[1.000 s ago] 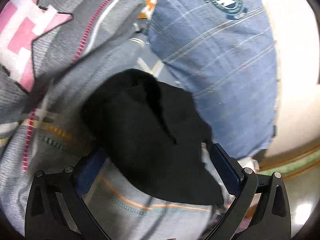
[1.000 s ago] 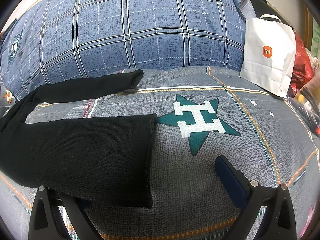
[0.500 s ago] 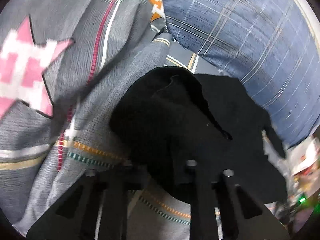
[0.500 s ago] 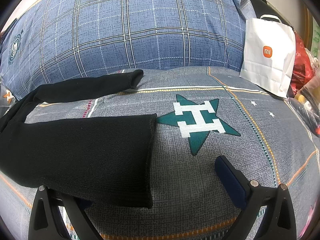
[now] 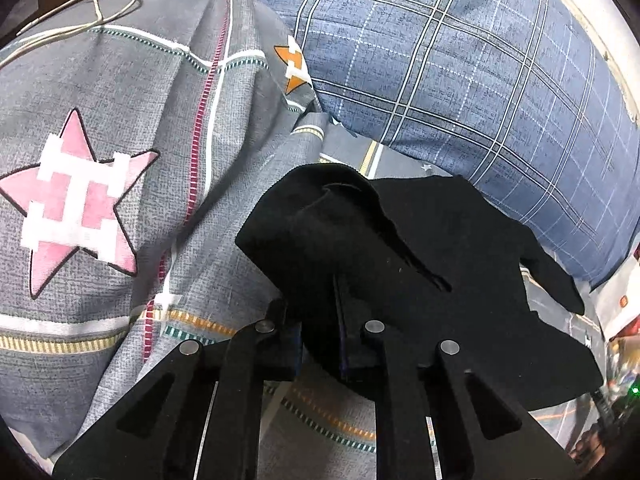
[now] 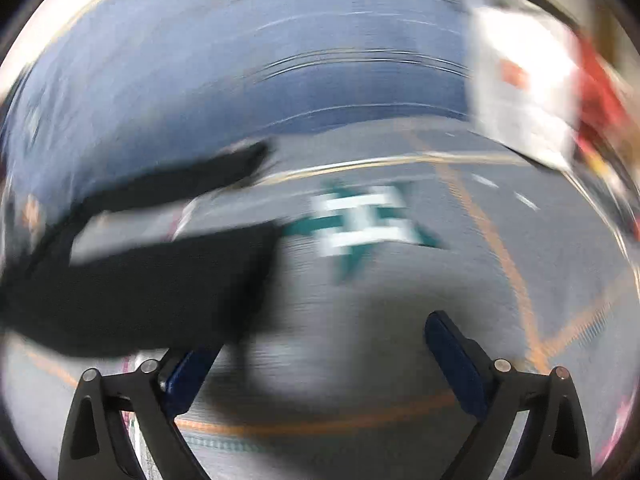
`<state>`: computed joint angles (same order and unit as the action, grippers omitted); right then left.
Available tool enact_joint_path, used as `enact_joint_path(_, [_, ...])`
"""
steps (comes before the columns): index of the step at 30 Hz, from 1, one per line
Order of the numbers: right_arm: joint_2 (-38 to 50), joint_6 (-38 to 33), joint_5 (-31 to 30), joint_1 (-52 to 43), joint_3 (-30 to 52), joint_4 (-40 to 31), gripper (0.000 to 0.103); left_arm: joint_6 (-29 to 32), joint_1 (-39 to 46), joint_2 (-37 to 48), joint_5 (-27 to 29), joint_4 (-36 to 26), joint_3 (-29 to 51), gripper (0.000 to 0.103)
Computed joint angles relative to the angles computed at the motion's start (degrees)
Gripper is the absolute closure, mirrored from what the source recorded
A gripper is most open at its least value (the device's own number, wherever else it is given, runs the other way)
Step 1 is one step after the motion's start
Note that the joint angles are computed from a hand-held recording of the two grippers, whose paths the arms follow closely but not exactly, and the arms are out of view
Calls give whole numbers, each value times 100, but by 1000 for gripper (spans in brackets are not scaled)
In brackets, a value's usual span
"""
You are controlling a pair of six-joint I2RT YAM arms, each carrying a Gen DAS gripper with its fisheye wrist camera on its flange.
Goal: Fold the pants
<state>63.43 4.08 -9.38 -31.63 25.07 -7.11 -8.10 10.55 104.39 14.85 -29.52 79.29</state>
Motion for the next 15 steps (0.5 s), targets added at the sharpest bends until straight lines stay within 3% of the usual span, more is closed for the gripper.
enact_joint_path(4, [-486,841,-779,-1683,-141,-196,12,-30,-8,21,-18,-54,7,92])
enact_joint_path(7, [-755,998,-2247,-2356,-240,-279,12,-53,-2,35,-11,-92,19,92])
enact_joint_path(8, [-703,1099,-3096,-2506,-268,-256,12,-51,7,37,-2,-107,24,92])
enact_joint_path(11, [46,1292,-4830,-2653,-198,-434,12,-74,-15,35,-15,-111,21,92])
enact_joint_path(15, [739,1034,-5055,-2797,-122,-1149,12,-74,-29,82,-16,-131,71,91])
